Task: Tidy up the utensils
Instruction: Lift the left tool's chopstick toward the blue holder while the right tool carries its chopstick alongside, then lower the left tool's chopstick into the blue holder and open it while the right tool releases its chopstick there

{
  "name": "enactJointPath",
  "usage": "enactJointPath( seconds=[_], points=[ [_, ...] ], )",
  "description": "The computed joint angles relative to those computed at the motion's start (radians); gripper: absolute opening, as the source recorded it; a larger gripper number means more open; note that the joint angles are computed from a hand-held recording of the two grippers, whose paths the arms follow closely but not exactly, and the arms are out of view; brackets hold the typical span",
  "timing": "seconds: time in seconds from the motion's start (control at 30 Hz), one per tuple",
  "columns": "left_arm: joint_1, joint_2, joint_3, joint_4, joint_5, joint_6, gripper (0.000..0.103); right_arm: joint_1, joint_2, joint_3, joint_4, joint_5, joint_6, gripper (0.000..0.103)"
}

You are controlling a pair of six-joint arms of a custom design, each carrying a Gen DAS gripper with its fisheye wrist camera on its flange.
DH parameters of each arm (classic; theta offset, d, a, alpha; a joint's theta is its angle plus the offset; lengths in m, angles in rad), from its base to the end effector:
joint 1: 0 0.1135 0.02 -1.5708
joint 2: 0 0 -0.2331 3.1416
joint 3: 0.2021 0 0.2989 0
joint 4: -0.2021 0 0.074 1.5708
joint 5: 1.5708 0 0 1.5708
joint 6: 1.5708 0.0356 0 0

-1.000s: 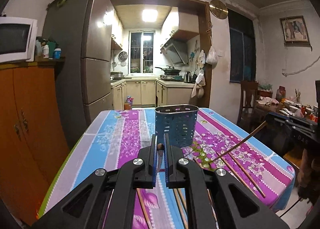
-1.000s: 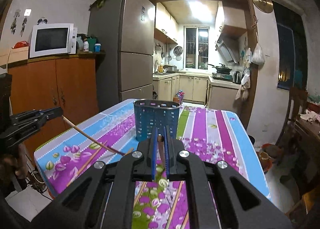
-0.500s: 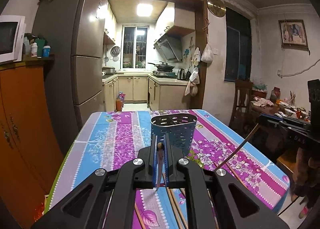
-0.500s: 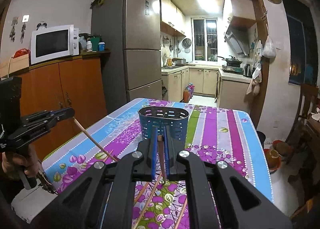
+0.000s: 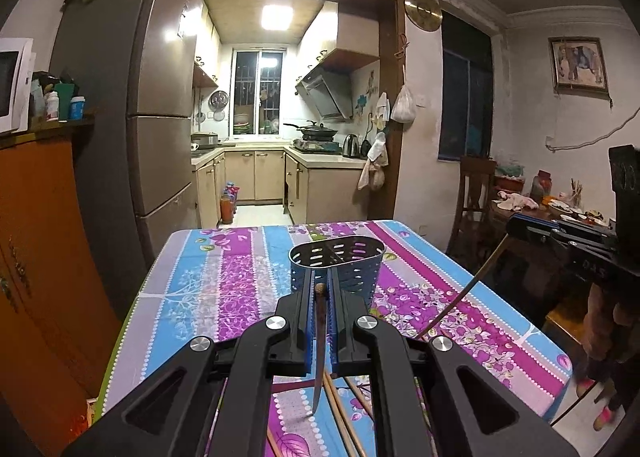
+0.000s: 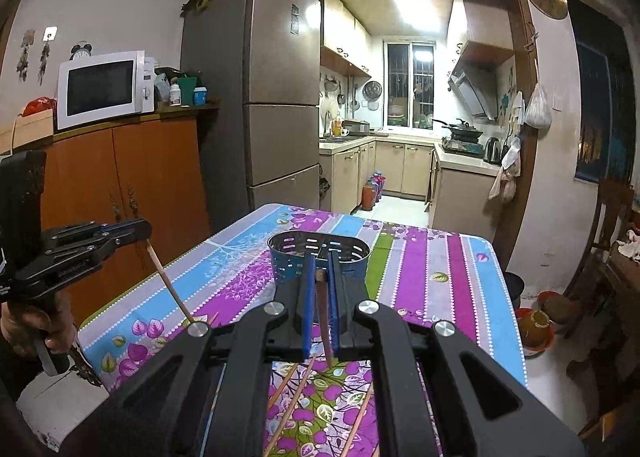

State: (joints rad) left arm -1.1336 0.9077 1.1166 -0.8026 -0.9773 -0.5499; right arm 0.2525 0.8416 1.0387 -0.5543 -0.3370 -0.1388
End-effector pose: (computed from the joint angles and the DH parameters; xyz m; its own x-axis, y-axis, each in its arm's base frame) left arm 0.1234 -0.1944 0.3641 -0.3147 -0.0170 -0.9490 0.0602 0.9975 -0.0378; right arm 0.2303 0.0716 0.3659 -0.2612 -0.2022 -0.9439 -0.5774 0.8163 -0.0151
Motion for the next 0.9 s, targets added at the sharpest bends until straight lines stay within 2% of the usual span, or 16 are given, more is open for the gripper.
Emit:
enactJointPath(
  seconds=[0.4, 0.6, 0.7, 0.9],
  points=[
    [-0.04, 0.065, 0.079, 0.024, -0.071, 0.087, 0.007, 0.015, 0.001, 0.053, -0.014, 0.021, -0.023, 0.005],
    [-0.018, 0.101, 0.167, 0.104, -0.078, 0.236, 0.007, 0.011, 0.036, 0.14, -0.006, 0.02, -0.02, 0.005],
    [0.017, 0.124, 0.24, 0.176, -0.031, 0.344, 0.007, 0.007, 0.082, 0.22, 0.005, 0.013, -0.017, 0.005],
    [0.151, 0.296, 0.491, 0.273, 0.149, 0.513, 0.007, 0.015, 0.246, 0.432, 0.042, -0.003, 0.014, 0.005]
  ],
)
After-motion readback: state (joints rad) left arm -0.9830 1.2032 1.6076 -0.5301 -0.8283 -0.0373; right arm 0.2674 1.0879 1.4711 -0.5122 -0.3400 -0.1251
